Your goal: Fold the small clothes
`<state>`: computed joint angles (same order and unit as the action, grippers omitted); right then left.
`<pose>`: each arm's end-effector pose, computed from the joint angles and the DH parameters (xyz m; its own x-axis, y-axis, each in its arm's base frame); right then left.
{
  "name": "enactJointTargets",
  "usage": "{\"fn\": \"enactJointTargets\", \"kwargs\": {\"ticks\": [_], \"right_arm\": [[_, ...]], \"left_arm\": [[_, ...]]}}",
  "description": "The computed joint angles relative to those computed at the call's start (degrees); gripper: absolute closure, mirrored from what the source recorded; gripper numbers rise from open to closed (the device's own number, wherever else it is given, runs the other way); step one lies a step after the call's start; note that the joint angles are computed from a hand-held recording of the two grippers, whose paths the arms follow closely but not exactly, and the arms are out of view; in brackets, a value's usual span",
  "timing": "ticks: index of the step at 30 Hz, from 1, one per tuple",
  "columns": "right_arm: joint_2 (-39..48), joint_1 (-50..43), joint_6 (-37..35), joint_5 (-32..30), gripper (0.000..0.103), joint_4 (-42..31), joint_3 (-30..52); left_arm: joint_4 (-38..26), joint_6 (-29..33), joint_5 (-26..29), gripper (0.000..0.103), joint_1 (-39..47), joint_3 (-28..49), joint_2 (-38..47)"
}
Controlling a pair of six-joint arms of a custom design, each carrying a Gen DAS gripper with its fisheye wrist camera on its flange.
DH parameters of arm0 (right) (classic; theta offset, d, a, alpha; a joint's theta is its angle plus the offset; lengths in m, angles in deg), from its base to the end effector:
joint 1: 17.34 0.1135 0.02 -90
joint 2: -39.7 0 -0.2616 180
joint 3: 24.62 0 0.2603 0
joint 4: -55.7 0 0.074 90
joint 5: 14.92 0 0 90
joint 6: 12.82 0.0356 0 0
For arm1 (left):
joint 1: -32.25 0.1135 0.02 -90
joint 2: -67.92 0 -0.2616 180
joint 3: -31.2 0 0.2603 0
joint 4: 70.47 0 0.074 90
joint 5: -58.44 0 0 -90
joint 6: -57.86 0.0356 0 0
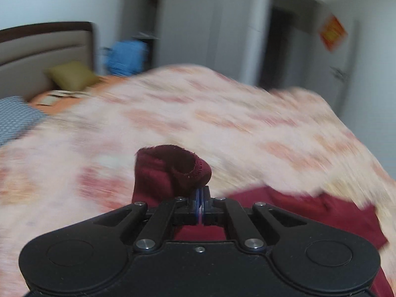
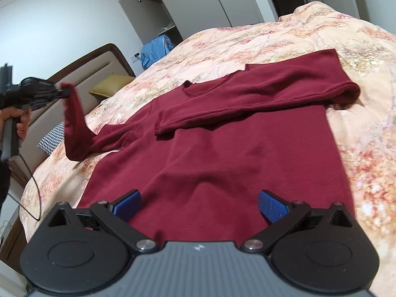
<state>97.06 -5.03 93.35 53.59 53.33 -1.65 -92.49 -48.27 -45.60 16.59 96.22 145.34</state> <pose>0.1726 0.0510 0.1227 -0.6967 0.1132 -0.7084 -0.3031 0.8486 0.4337 0.2977 -0.0745 0.2516 -0.5421 -0.1279 -0.8305 -0.0848 0.9916 -0.0974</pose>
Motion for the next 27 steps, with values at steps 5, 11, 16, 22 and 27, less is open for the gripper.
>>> {"fn": "enactJointTargets", "kwargs": {"ticks": [5,11,16,22,27], "right_arm": [[-3.19,-4.92,-3.26,-3.4,0.0,-4.77,0.09],[-3.72,-8.04,-5.91,-5.97,0.0,-6.85,0.49],[1.26,-6.77,-6.26,-7.2,0.0,-3.37,3.51],[24.53,0.59,-3.65,-9.08,0.0,4.93,21.31],[46.02,11.46,-1.44,-5.87,0.022,-6.73,51.06]], "left_arm": [[6.46,-2.18,7.07,0.075,-7.11,0.95,12.98],[10.34,-0.3,2.08,0.03,-12.46,-5.87,11.32],[6.26,1.8,-6.0,0.013,-10.32,-15.19,-3.84],[0.79,3.79,-16.81,0.008,-3.34,-21.42,-12.74],[4.05,5.04,-12.29,0.004,4.46,-24.2,-14.58]]}}
